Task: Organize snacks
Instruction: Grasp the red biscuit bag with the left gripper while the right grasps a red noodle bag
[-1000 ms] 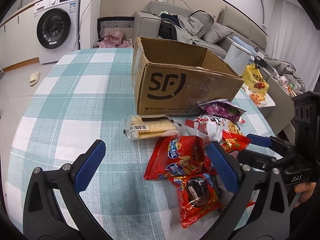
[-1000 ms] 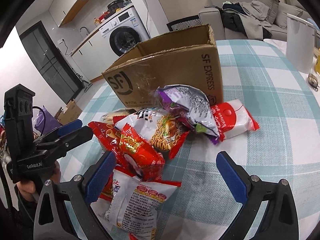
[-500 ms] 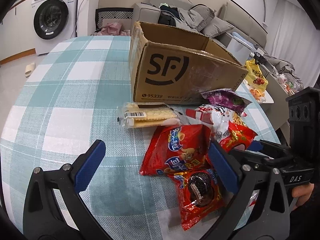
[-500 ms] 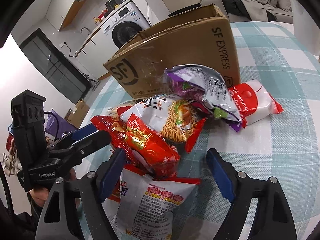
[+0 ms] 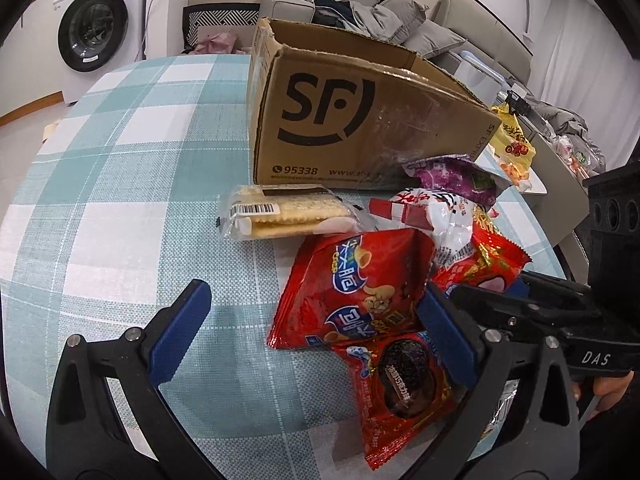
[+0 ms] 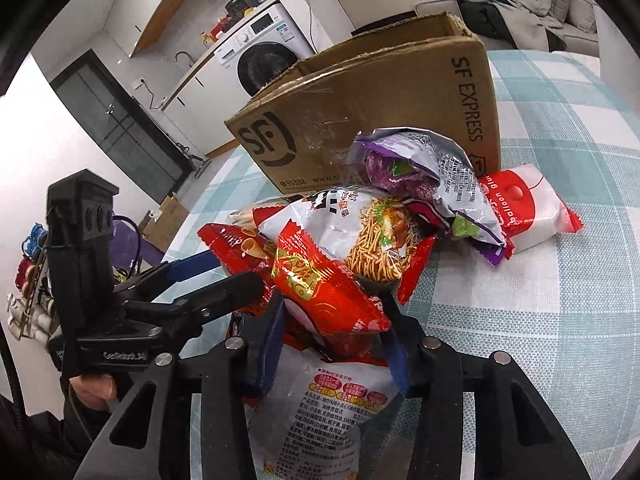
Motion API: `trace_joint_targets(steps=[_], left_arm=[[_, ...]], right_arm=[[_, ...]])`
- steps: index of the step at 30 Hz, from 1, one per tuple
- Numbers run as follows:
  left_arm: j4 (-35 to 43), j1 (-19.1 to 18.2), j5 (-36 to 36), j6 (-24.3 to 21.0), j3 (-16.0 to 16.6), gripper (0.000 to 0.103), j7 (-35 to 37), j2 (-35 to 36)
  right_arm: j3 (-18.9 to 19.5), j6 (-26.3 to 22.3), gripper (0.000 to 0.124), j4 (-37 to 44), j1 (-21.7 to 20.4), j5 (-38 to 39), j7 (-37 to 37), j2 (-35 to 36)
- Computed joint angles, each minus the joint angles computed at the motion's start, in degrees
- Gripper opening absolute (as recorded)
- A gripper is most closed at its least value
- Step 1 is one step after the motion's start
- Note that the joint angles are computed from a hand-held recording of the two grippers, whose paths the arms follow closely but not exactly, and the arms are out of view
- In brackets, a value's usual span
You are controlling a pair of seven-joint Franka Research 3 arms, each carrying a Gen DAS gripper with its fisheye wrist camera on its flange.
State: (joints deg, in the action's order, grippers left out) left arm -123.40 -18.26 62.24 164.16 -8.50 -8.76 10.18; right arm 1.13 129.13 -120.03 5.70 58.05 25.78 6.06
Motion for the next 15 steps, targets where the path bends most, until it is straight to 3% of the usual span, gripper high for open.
trace_joint_targets(steps=[7,15], left_arm=[[1.42,0.38,-2.98,3.07,0.62,0.101,3.45,2.61],[3.04,-0.87,-4.42,3.97,2.29,0.101,7.26,4.51]], right_arm=[[-0.57,-0.69,0.032,-1.47,-0.69,1.93,-2.55,-1.28],[-1.16,-3.22,0.032,-0.85,-1.49,1.8,-2.74,-0.81]])
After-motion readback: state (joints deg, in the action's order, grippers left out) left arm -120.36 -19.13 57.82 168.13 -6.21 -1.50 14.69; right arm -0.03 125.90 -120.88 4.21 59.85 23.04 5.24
